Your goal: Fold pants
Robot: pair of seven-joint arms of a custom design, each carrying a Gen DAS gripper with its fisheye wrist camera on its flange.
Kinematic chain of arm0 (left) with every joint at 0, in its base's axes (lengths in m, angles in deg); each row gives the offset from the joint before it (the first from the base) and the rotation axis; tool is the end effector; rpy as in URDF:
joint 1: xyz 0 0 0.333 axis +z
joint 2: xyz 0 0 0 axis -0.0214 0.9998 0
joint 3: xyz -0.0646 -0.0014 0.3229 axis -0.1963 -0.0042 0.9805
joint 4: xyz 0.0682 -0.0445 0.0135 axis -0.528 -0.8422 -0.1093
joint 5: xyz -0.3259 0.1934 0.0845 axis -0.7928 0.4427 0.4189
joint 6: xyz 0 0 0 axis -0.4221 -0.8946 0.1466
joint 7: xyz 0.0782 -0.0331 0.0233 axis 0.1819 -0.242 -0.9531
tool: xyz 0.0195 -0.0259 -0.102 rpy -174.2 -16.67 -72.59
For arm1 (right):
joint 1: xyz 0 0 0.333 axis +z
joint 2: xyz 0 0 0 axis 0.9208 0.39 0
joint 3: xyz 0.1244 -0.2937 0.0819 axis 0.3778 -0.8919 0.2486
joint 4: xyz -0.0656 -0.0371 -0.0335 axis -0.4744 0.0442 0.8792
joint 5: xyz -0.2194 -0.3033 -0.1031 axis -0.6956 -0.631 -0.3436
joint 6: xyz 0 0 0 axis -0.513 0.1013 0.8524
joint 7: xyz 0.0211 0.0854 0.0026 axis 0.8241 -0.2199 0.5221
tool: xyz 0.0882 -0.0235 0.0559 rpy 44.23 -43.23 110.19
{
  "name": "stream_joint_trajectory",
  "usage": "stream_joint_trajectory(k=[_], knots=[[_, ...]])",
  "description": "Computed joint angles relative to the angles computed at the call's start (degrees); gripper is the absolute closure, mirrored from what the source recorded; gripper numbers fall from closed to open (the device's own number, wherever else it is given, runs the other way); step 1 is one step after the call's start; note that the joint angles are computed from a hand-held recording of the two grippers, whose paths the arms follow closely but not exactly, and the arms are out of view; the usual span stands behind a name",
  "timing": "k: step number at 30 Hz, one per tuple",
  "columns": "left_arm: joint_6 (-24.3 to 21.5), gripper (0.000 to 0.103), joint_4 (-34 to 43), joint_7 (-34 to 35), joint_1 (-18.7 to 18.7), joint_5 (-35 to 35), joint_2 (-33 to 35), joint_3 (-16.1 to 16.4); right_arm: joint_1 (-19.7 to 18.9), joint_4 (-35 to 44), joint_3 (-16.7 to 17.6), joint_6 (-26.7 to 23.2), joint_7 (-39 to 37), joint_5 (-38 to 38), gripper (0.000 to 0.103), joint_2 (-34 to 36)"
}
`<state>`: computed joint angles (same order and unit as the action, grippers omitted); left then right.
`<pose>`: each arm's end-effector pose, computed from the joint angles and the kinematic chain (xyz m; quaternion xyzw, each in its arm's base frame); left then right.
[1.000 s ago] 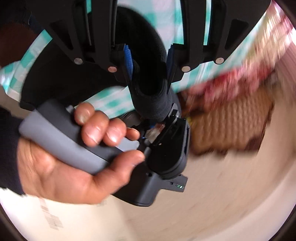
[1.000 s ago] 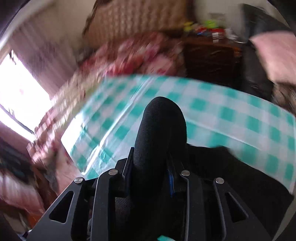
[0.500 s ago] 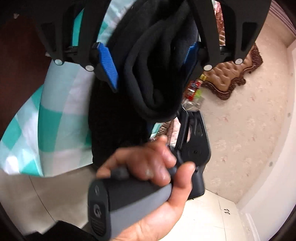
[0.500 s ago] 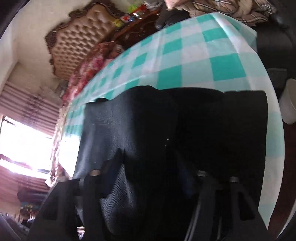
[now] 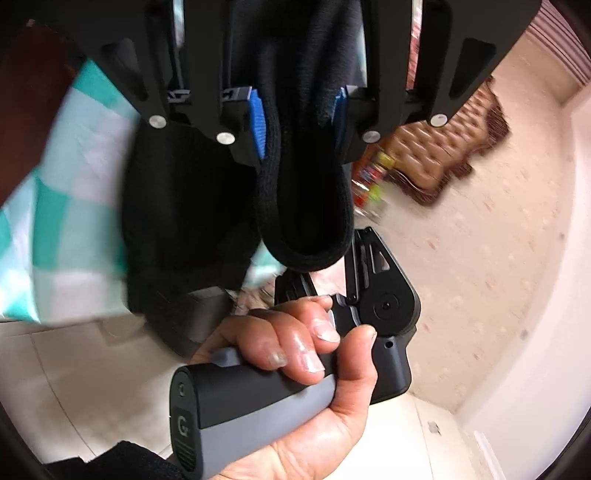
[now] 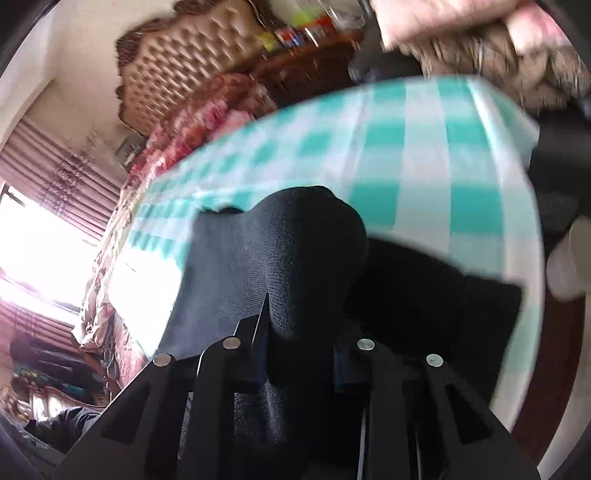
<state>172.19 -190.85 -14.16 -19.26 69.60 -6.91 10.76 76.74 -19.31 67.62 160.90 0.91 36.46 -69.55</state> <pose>0.3746 -0.2868 0.5031 -0.3486 0.6939 -0.0431 0.6285 0.5840 0.1728 0.5668 -0.8457 0.4113 0.1396 0.3099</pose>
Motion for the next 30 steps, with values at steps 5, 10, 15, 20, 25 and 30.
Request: stream_joint_trajectory(k=[5, 10, 15, 20, 25, 30], knots=[[-0.12, 0.074, 4.36, 2.41, -0.06, 4.28, 3.79, -0.31, -1.62, 2.13, -1.21, -1.09, -1.49, -0.11, 0.077, -0.22], [-0.49, 0.074, 7.35, 3.61, -1.57, 5.84, 8.98, 0.13, -3.52, 1.51, -2.06, -1.21, -2.20, -0.58, 0.077, 1.50], [-1.04, 0.062, 7.42, 2.35, -4.61, 8.07, 14.20, 0.75, -4.16, -4.40, -1.87, 5.70, -5.95, 0.60, 0.074, 2.00], [5.28, 0.025, 5.47, -2.08, -4.72, 7.74, 9.40, 3.17, -3.96, -10.10, -1.43, 12.88, -9.54, 3.49, 0.067, -1.28], [22.28, 0.027, -3.14, -2.44, -3.29, -6.60, -8.65, 9.04, -2.15, -15.77, -1.76, 24.10, -5.19, 2.01, 0.054, -8.40], [38.51, 0.058, 1.33, -1.01, 0.21, -20.48, -8.71, 23.25, 0.35, -28.80, 0.31, 38.10, 0.84, 0.84, 0.054, -21.76]])
